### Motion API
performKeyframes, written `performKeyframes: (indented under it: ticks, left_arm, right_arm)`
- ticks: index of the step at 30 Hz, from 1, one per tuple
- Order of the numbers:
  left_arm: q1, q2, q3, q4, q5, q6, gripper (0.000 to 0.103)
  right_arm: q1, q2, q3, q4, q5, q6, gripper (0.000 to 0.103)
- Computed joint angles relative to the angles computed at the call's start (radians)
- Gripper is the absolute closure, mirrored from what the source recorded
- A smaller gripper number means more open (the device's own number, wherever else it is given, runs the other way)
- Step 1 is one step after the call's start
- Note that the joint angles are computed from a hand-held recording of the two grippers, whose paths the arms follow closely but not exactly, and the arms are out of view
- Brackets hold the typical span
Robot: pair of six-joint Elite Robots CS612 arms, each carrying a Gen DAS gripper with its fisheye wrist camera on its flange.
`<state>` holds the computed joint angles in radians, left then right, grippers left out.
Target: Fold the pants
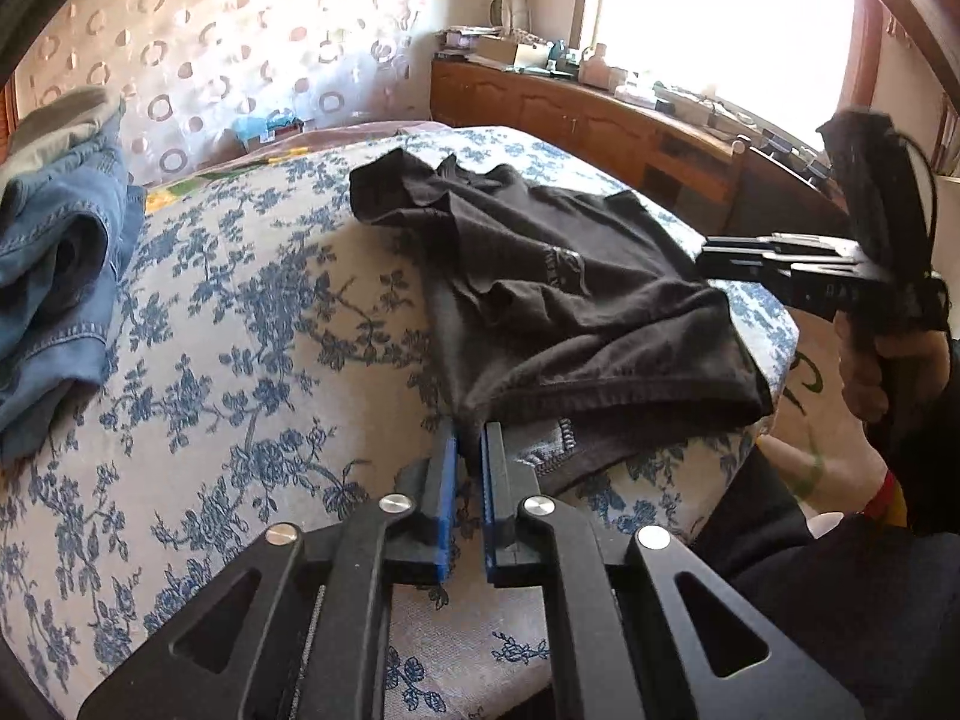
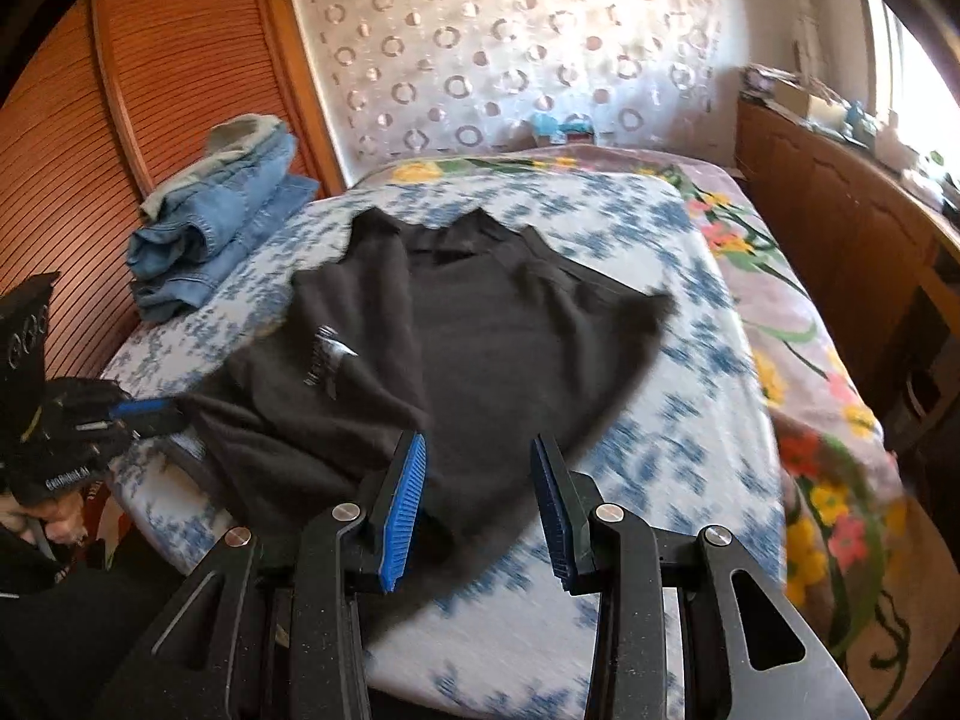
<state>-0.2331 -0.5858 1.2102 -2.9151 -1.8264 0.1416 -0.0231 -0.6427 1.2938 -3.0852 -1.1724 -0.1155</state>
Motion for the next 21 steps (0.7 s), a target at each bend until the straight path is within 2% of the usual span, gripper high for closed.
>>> performKeyframes:
  ticks: [4,8,11,13,14,15,21]
  left_arm:
    - [0.005,0.004,-0.009,0.009,-0.002,-0.025,0.086]
    - [0.012,0.001,0.0,-0.036,0.007,-0.046,0.061]
    - [0.015,0.003,-0.007,-0.045,0.027,-0.062,0.057]
    - [0.016,0.01,-0.018,-0.048,0.037,-0.07,0.042]
    - [0.018,0.015,-0.024,-0.055,0.033,-0.077,0.028]
    - [0.02,0.022,-0.033,-0.063,0.032,-0.092,0.023]
    - [0.021,0.041,-0.061,-0.06,0.054,-0.117,0.023]
  right_arm:
    - [0.013,0.023,-0.041,0.021,0.035,-0.029,0.065]
    - [0.028,0.047,-0.087,0.05,0.071,-0.061,0.065]
    - [0.042,0.067,-0.128,0.081,0.09,-0.088,0.065]
    - [0.049,0.077,-0.148,0.102,0.097,-0.107,0.065]
    - [0.052,0.082,-0.159,0.114,0.099,-0.117,0.065]
    - [0.055,0.089,-0.171,0.128,0.101,-0.125,0.065]
    - [0.073,0.121,-0.232,0.185,0.098,-0.152,0.065]
